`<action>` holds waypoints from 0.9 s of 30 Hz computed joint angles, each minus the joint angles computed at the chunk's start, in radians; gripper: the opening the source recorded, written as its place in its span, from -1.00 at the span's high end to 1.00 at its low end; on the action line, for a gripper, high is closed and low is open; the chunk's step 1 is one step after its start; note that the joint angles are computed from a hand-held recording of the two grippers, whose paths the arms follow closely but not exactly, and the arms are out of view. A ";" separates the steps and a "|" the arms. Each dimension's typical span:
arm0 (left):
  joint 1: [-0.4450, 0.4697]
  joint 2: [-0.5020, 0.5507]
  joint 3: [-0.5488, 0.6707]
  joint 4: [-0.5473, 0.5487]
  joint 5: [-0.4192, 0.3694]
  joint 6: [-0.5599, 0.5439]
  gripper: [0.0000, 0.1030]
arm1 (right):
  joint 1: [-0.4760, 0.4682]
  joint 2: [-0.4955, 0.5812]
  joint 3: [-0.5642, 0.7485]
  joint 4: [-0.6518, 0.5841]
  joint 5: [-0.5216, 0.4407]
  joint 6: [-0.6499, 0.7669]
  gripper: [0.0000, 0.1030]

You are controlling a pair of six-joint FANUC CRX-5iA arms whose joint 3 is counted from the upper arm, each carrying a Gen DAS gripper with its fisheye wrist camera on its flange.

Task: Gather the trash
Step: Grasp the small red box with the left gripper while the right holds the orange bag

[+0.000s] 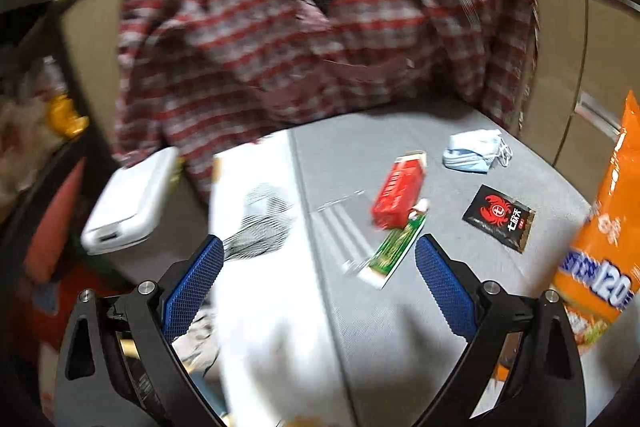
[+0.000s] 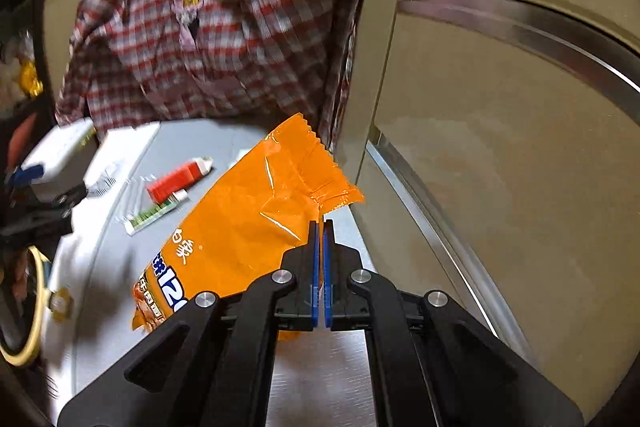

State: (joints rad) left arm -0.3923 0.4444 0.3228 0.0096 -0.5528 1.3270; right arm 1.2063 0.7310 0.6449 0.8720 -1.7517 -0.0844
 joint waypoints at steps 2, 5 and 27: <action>-0.008 0.065 0.058 0.049 -0.017 -0.042 -0.81 | -0.010 -0.010 -0.015 -0.036 0.027 0.022 0.97; -0.010 0.152 0.138 0.123 -0.048 -0.089 -0.79 | -0.026 -0.025 -0.042 -0.075 0.054 0.066 0.97; 0.023 0.376 0.396 0.420 -0.299 -0.191 0.26 | -0.052 -0.027 -0.053 -0.132 0.136 0.132 0.97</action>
